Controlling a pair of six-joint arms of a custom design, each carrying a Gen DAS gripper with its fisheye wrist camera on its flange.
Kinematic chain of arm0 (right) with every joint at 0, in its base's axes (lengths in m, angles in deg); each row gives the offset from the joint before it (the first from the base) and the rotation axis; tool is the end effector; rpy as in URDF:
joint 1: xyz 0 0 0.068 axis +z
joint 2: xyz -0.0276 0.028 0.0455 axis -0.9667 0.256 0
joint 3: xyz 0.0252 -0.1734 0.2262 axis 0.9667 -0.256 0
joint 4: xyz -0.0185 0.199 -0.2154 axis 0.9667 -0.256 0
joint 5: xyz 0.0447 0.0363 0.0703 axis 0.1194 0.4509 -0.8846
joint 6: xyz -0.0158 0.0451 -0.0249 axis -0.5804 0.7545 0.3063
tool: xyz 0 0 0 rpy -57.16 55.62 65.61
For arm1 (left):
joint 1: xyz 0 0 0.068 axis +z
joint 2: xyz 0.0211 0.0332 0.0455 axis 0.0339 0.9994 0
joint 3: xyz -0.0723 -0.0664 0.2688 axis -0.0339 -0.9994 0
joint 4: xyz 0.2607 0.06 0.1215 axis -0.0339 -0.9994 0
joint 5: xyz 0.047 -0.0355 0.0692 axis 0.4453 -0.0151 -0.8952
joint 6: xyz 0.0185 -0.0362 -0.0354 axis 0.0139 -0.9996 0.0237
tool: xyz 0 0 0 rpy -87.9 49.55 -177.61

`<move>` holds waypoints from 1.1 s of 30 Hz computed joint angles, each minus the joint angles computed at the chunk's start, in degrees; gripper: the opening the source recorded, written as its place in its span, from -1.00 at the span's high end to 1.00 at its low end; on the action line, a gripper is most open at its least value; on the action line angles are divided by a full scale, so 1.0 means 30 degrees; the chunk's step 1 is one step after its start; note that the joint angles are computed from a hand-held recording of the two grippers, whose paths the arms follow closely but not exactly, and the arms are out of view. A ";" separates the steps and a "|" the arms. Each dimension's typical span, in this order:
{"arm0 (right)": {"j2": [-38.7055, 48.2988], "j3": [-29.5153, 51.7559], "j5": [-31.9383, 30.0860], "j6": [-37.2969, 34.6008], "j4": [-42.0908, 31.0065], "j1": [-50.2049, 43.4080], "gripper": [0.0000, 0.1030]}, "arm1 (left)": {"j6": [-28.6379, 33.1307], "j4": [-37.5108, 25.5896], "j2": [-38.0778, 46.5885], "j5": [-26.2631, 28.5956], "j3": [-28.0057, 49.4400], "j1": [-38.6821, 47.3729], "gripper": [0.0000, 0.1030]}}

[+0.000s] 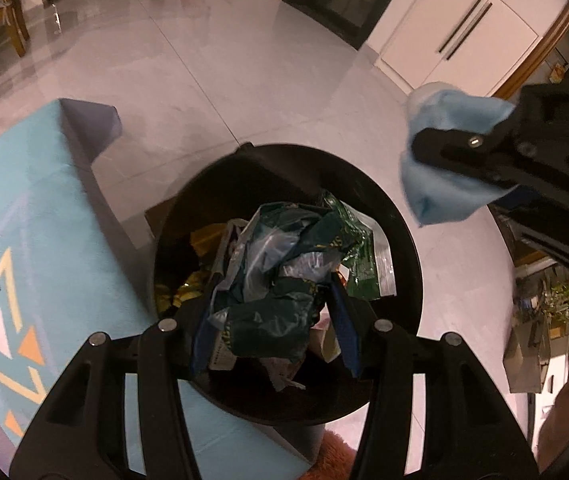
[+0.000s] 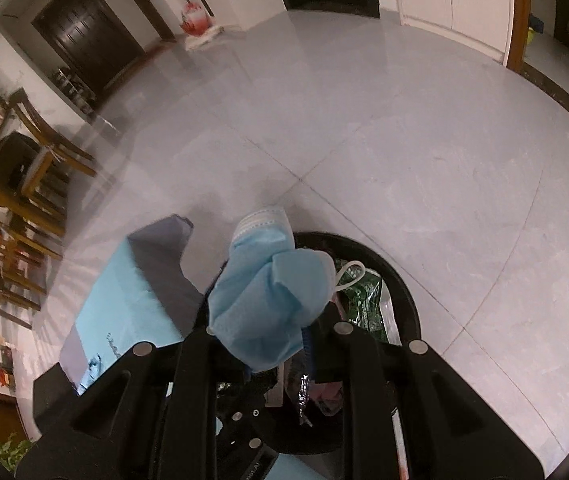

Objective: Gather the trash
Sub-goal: 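Open both tools over the bin, dropping the green bag and blue cloth, then move both open tools back over the rug toward the red packet and textured blue cloth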

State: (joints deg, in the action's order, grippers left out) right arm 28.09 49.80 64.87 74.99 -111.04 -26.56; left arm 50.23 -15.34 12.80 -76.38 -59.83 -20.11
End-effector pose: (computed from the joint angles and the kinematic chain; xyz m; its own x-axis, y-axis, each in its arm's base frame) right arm 0.1990 0.2110 0.1632 -0.8128 0.4145 -0.4093 0.2838 0.8954 0.3432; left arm 0.2352 -0.1023 0.0849 -0.9094 0.0649 -0.4109 0.1982 0.9360 -0.2910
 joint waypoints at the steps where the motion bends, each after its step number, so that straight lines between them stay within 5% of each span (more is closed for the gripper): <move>1: 0.0173 0.0030 -0.0238 -0.0028 0.0071 -0.0124 0.61 | 0.0059 -0.0084 0.0371 0.0332 0.0219 0.0123 -0.01; 15: 0.1136 -0.0938 -0.3320 -0.0696 0.1251 -0.2174 0.56 | 0.0275 -0.0045 0.4019 0.1314 0.1919 0.0201 -0.09; 19: 0.1097 -0.1276 -0.4009 -0.0727 0.1631 -0.2579 0.30 | 0.0334 -0.0196 0.4108 0.1398 0.2096 0.0177 -0.50; 23: 0.0482 -0.1715 -0.4131 -0.0652 0.2007 -0.2621 -0.12 | 0.0483 -0.0084 0.2503 0.0946 0.1275 0.0154 -0.75; 33: -0.0980 -0.1494 -0.2094 -0.0249 0.1784 -0.1179 -0.44 | 0.2023 -0.2762 -0.6102 0.2327 -0.2095 0.5262 -0.94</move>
